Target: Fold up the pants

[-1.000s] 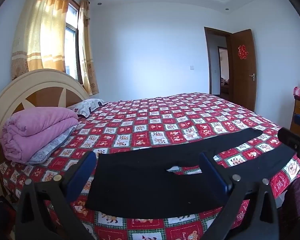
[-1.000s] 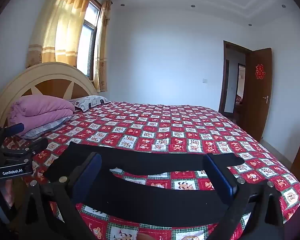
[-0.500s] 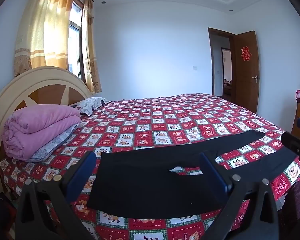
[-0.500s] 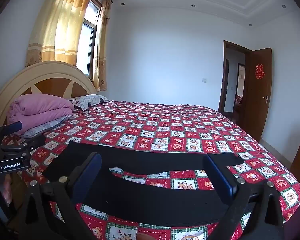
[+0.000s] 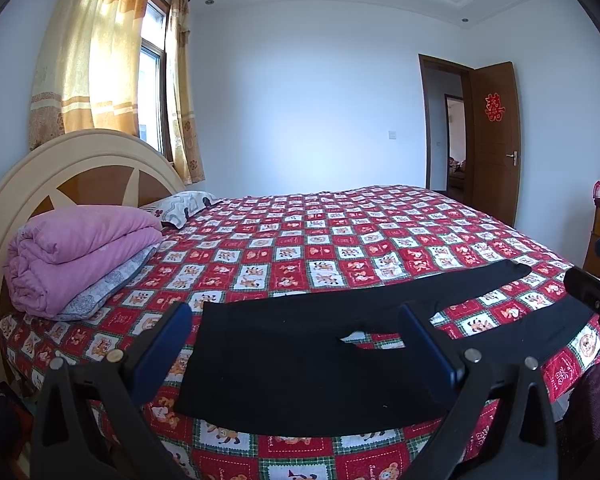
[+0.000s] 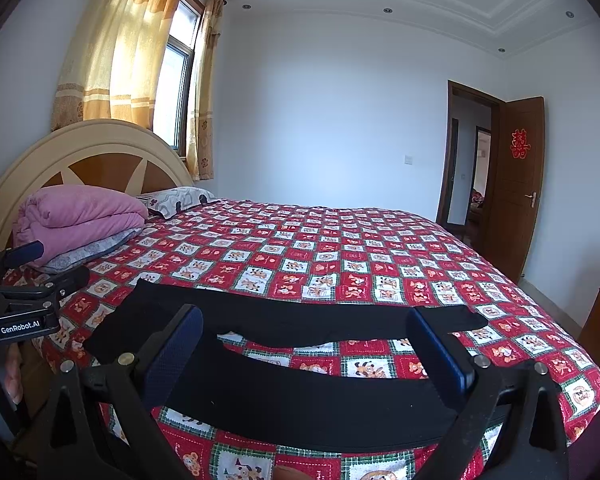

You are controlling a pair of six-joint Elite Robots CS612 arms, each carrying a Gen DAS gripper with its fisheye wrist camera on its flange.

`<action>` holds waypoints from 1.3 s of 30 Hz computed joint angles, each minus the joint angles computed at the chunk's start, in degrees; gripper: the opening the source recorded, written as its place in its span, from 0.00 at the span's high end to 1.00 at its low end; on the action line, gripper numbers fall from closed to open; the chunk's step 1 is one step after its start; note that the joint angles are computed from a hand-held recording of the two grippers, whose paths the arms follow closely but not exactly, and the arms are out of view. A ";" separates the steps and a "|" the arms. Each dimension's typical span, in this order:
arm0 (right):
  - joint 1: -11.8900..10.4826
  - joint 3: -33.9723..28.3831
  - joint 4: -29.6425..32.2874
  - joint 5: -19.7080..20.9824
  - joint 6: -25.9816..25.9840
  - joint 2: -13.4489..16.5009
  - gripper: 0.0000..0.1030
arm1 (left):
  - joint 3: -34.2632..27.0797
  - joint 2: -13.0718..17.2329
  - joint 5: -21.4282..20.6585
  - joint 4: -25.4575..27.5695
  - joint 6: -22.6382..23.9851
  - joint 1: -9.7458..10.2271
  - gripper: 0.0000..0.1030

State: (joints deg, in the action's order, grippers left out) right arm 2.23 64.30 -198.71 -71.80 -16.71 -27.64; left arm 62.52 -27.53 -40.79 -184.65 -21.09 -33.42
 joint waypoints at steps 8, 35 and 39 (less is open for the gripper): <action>0.03 -0.20 0.04 -0.18 -0.21 0.21 0.01 | 0.28 -0.11 -0.24 0.16 -0.39 0.10 0.00; 0.16 0.08 0.18 -0.39 -0.67 0.23 0.01 | 0.47 -0.14 -0.41 0.00 -0.53 0.18 0.00; 0.11 0.21 0.17 -0.33 -0.83 0.27 0.01 | 0.43 -0.16 -0.42 0.08 -0.52 0.17 0.00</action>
State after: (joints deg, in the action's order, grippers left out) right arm 2.33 64.51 -198.54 -72.13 -17.55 -27.37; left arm 62.95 -27.69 -41.20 -184.57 -21.61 -33.25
